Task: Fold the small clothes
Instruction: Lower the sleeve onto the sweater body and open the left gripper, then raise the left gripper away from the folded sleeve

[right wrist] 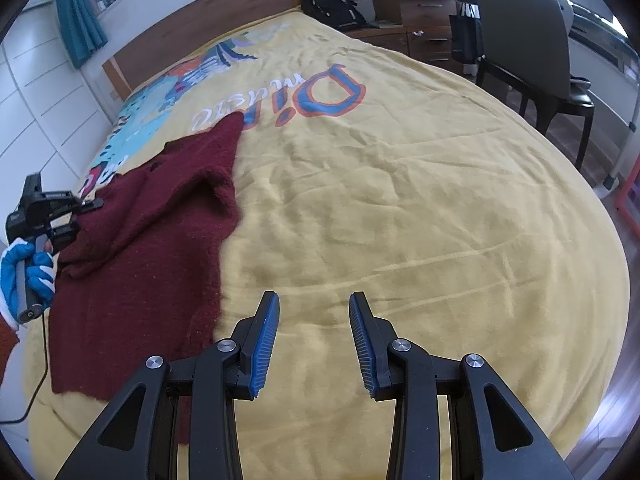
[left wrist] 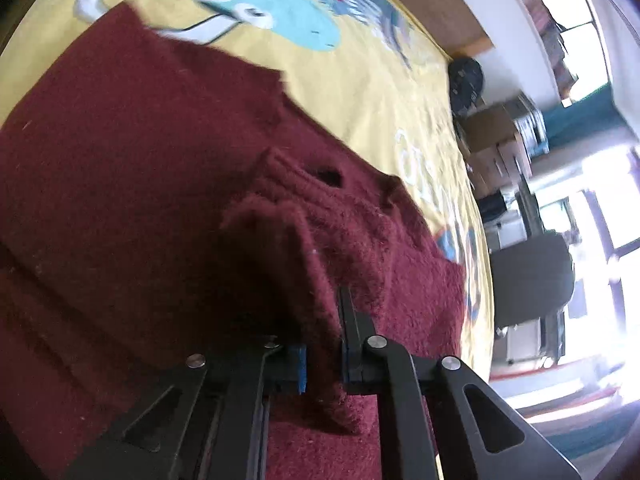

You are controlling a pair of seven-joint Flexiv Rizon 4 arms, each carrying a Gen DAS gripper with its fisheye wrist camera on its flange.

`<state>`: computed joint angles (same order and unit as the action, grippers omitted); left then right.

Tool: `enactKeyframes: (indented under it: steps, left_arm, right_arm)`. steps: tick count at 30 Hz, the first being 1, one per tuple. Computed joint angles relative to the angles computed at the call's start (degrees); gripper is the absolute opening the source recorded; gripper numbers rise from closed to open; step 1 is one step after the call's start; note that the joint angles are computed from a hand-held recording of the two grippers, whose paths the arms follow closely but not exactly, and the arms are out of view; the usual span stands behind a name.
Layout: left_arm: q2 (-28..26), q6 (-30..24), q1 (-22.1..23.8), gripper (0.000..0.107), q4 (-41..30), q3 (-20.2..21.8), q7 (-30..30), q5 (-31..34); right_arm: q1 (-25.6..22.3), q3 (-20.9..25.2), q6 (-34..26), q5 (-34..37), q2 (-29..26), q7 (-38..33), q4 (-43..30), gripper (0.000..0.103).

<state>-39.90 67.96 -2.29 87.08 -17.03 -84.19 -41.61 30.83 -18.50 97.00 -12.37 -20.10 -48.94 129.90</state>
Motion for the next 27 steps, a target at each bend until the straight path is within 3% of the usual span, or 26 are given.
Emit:
enactKeyframes:
  steps: [10,13,14,16,22,27]
  left_arm:
    - [-4.87,-8.71,-6.82,0.009,-11.49,2.86,1.28,10.30]
    - [-5.75,-10.72,-7.70,0.021,-13.03,2.38,2.57,11.61]
    - [-5.86,-11.09,-7.75,0.029,-13.15,1.91,3.18,11.44]
    - [-5.68,-11.01,-7.67,0.036,-12.61,0.92,5.16,10.94]
    - [-4.44,-7.39,-7.89,0.036,-9.72,1.05,8.12,10.16]
    - [-4.61,-6.78,-10.87,0.036,-10.02,7.56,2.39,16.15]
  right_arm:
    - [-1.75,1.83,0.65,1.29,-0.45,-0.53,0.24,0.038]
    - [-2.08,2.09,0.88,1.79,-0.50,-0.80,0.37,0.038]
    - [-2.06,2.05,0.95,1.93,-0.49,-0.89,0.41,0.038]
    - [-2.12,2.09,0.98,2.18,-0.53,-1.05,0.39,0.038]
    - [-2.46,2.34,1.23,2.88,-0.64,-1.53,0.39,0.038]
    - [-3.11,3.21,1.06,3.31,-0.82,-1.72,0.20,0.038]
